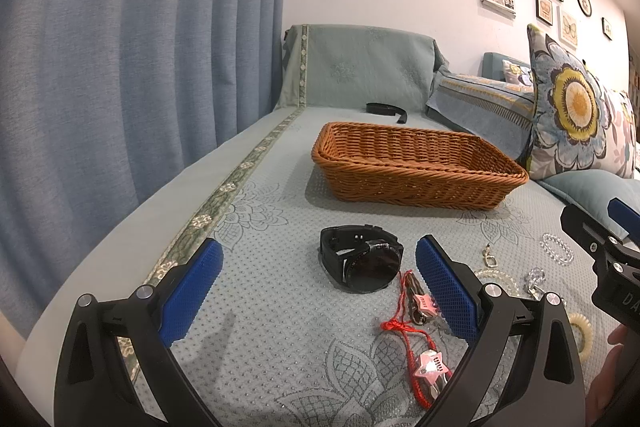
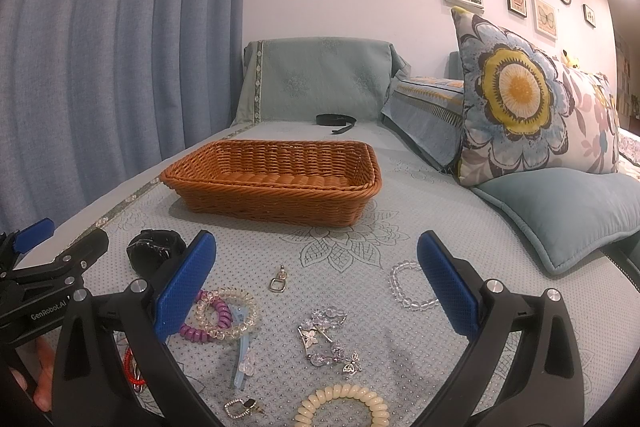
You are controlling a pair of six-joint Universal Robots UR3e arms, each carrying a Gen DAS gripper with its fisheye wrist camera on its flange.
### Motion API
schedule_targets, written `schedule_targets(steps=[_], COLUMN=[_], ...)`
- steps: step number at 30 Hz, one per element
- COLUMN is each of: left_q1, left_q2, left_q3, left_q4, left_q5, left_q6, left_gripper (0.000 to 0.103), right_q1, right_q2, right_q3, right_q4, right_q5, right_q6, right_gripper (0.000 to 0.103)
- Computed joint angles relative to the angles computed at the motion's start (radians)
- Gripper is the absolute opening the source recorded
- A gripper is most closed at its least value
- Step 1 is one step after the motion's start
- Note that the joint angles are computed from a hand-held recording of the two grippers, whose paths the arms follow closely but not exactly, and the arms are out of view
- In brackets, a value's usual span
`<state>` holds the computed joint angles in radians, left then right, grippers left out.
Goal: Organize jewelry
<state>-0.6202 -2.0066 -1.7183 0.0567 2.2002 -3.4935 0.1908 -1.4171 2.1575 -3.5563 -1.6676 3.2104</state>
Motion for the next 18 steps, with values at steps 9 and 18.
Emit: schedule_targets(steps=[9,18], left_q1=[-0.001,-0.001], left_q2=[0.000,-0.001], left_q3=[0.001,0.002], left_q4=[-0.001,-0.001], left_q5=[0.001,0.002], left_q6=[0.000,0.000], left_gripper=[0.094,0.094], right_q1=[0.004,0.011], right_q2=[0.002,0.006], right_q3=[0.001,-0.008], right_q4=[-0.003,0.003], right_q5=[-0.007,-0.015], right_q6=[-0.006,-0.006], right_gripper=[0.096,0.096])
